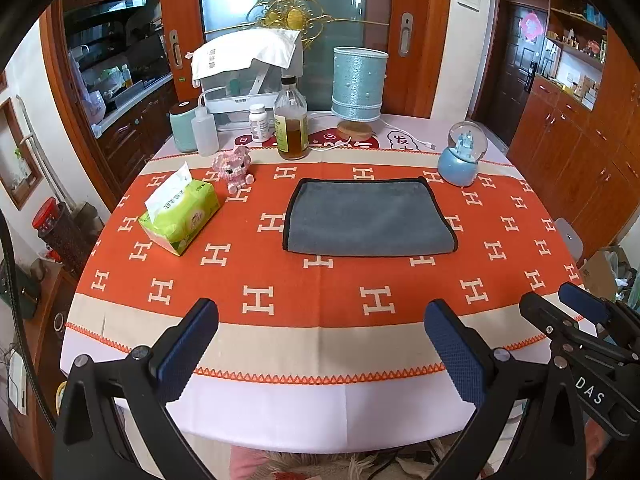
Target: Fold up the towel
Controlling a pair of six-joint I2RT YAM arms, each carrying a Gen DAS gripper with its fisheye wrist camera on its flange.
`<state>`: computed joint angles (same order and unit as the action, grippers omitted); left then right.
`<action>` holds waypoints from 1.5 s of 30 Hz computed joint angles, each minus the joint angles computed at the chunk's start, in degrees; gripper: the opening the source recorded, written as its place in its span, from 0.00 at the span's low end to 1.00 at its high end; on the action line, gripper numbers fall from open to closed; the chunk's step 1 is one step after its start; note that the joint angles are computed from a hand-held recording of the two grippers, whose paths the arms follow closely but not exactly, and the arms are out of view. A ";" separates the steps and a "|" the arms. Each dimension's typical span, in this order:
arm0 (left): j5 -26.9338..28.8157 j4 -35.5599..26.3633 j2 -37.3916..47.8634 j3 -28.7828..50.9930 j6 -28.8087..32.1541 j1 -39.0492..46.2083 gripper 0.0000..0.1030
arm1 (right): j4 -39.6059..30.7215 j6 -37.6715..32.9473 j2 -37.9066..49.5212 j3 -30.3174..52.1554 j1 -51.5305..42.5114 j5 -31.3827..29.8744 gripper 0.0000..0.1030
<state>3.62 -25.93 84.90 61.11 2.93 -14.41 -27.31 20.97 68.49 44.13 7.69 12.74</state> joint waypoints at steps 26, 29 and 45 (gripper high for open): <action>-0.19 1.16 1.52 -0.16 -0.08 0.03 0.99 | 2.50 -0.84 2.85 -0.05 -1.07 -0.54 0.58; -0.14 1.28 1.74 -0.15 -0.09 0.07 0.99 | 3.30 -1.03 3.43 -0.38 -1.48 -0.76 0.58; -0.30 1.35 2.66 0.56 -0.15 -0.21 0.99 | 2.86 -1.10 3.61 0.14 -1.33 -0.35 0.58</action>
